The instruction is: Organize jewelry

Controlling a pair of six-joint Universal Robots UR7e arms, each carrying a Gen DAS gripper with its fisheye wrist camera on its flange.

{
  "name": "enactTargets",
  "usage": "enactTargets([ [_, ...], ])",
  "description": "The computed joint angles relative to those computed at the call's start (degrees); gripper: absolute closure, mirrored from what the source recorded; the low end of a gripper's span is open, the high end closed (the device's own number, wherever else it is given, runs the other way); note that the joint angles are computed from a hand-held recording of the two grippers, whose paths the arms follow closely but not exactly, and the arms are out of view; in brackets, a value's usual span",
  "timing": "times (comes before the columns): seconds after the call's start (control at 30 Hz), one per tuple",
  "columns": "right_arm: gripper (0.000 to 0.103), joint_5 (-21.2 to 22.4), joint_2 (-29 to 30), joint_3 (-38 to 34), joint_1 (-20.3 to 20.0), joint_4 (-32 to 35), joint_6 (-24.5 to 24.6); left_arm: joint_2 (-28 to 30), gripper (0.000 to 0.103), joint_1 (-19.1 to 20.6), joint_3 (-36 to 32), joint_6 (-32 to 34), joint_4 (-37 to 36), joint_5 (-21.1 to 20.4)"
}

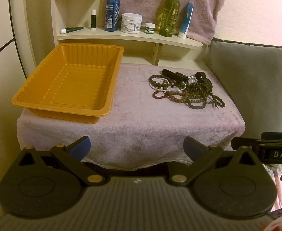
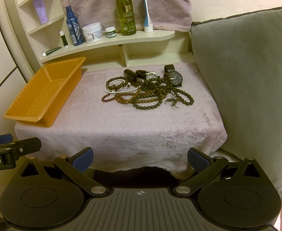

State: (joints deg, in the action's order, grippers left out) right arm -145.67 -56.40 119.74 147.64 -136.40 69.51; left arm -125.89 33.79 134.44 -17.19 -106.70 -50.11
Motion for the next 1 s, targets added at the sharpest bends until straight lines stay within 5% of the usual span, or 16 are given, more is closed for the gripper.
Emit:
enactTargets([
  [1.0, 0.0, -0.08, -0.06, 0.0, -0.08, -0.16, -0.22, 0.11, 0.001, -0.98, 0.2, -1.33, 0.4, 0.04],
])
